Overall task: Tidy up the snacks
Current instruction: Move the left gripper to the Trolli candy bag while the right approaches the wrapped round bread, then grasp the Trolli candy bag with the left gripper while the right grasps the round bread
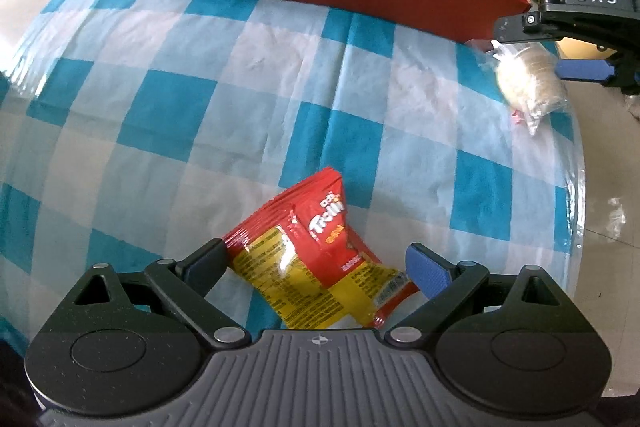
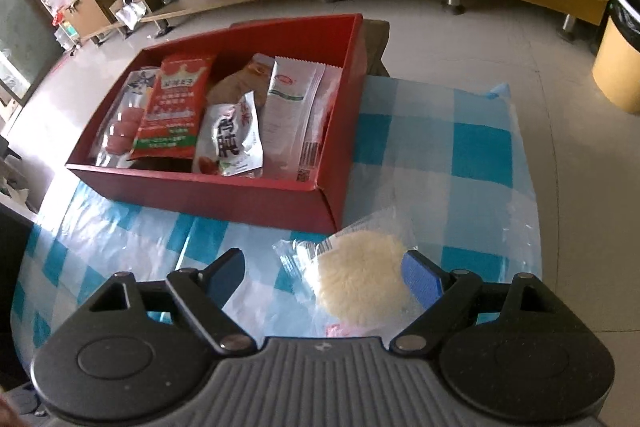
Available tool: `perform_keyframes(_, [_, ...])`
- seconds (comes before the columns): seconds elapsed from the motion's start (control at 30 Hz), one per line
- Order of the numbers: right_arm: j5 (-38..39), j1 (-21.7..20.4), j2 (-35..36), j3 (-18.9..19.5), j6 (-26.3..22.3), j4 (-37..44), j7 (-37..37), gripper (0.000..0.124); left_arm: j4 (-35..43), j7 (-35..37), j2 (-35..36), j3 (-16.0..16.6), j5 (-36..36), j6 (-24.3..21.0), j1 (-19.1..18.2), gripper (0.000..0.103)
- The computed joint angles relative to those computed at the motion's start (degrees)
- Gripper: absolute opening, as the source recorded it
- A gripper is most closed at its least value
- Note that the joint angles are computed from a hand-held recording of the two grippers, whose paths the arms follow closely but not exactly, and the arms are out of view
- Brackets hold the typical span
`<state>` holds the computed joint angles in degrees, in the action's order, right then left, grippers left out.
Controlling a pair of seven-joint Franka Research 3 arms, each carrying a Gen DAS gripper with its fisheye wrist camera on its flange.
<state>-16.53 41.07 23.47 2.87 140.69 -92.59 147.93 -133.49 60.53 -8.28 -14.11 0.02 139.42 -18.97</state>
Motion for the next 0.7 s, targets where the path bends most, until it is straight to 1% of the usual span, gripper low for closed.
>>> perform_keyframes(0.13, [-0.99,0.46,0.79,-0.17,-1.06,1.18,-0.89,0.087,-0.67,1.4,-0.7,0.94,-3.96,-0.28,-0.07,0.097])
perform_keyframes(0.17, [-1.1,0.52,1.0,-0.16,-1.2,1.33,-1.14,0.091,-0.75,1.48,-0.84,0.98,-4.29,-0.29,-0.02,0.097])
perform_keyframes(0.2, [-1.17,0.58,1.41,-0.17,-1.59,1.79,-1.44,0.095,-0.77,1.25,-0.92,0.89,-4.13,-0.39,0.07,0.097])
perform_keyframes(0.3, [-2.22,1.17,2.76,-0.58,-4.09,3.66,-2.39,0.098,-0.46,-0.08,-0.23,0.5,-3.59,-0.69,0.15,0.099])
perform_keyframes(0.43, [-1.18,0.59,3.52,-0.29,-3.75,3.97,-4.11,0.103,0.85,-4.95,1.37,-0.99,1.08,-1.34,0.18,0.103])
perform_keyframes(0.5, [0.01,0.07,3.44,-0.21,-2.22,3.22,-4.23,0.103,1.84,-8.78,2.36,-1.93,5.32,-2.04,0.07,0.103])
perform_keyframes(0.57, [2.85,-1.24,2.95,0.43,0.91,1.3,-4.59,0.103,2.57,-9.86,3.14,-2.33,8.19,-2.72,-0.36,0.102])
perform_keyframes(0.63, [5.24,-2.15,2.18,0.62,3.9,-1.1,-4.71,0.103,2.4,-10.14,2.78,-2.4,10.01,-3.12,-0.71,0.095])
perform_keyframes(0.67, [5.83,-2.25,1.96,0.43,4.42,-1.75,-4.52,0.103,2.23,-9.93,2.46,-2.34,10.55,-3.21,-0.82,0.093])
perform_keyframes(0.7, [6.46,-2.3,1.83,0.26,3.72,-1.91,-4.2,0.102,1.97,-9.56,2.06,-2.18,10.7,-3.09,-0.89,0.088])
